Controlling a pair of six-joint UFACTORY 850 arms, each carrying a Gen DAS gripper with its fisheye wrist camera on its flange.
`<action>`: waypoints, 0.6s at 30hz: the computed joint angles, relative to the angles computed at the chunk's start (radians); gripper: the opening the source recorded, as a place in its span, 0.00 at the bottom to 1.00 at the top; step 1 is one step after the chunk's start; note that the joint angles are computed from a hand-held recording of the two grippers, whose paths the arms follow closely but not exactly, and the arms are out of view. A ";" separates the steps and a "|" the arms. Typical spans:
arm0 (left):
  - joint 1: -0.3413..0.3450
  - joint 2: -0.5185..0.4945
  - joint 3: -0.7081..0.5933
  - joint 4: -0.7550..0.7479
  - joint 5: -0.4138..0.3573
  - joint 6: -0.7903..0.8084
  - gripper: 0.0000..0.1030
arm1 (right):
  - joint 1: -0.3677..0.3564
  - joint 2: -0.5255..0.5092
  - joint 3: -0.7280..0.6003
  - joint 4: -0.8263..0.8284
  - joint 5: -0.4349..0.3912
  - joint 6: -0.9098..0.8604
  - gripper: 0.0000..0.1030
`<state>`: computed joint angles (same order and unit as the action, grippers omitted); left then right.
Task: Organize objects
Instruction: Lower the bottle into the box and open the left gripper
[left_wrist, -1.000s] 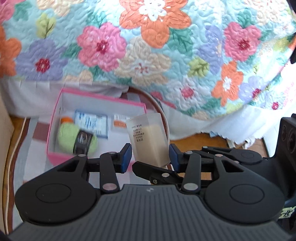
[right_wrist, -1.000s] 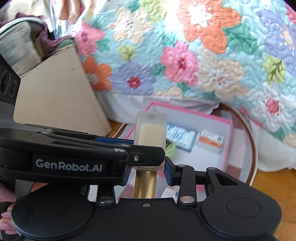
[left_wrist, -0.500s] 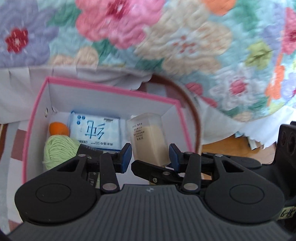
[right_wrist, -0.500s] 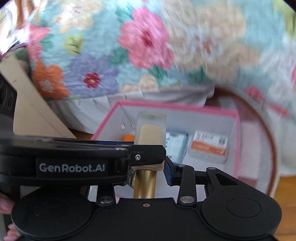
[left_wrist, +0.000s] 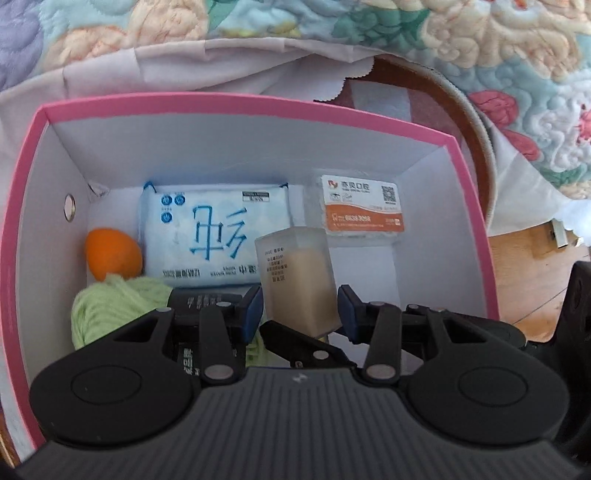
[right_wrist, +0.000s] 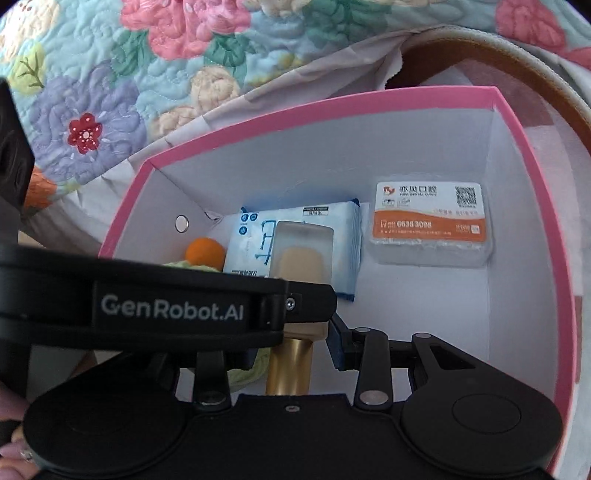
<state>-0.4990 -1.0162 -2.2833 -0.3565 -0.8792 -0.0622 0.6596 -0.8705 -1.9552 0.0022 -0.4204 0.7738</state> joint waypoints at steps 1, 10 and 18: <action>-0.002 -0.003 -0.003 0.014 0.003 -0.010 0.41 | -0.006 -0.002 0.002 0.037 0.009 -0.015 0.40; -0.011 0.072 0.143 0.028 0.152 -0.057 0.41 | -0.007 -0.030 -0.048 0.056 -0.053 -0.031 0.45; -0.011 0.127 0.208 0.026 0.217 -0.088 0.41 | -0.014 -0.029 -0.043 0.137 -0.033 -0.109 0.46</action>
<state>-0.5104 -0.8888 -2.0757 -0.3306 -0.6621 -0.1497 0.6452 -0.8997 -1.9985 0.1393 -0.4535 0.6646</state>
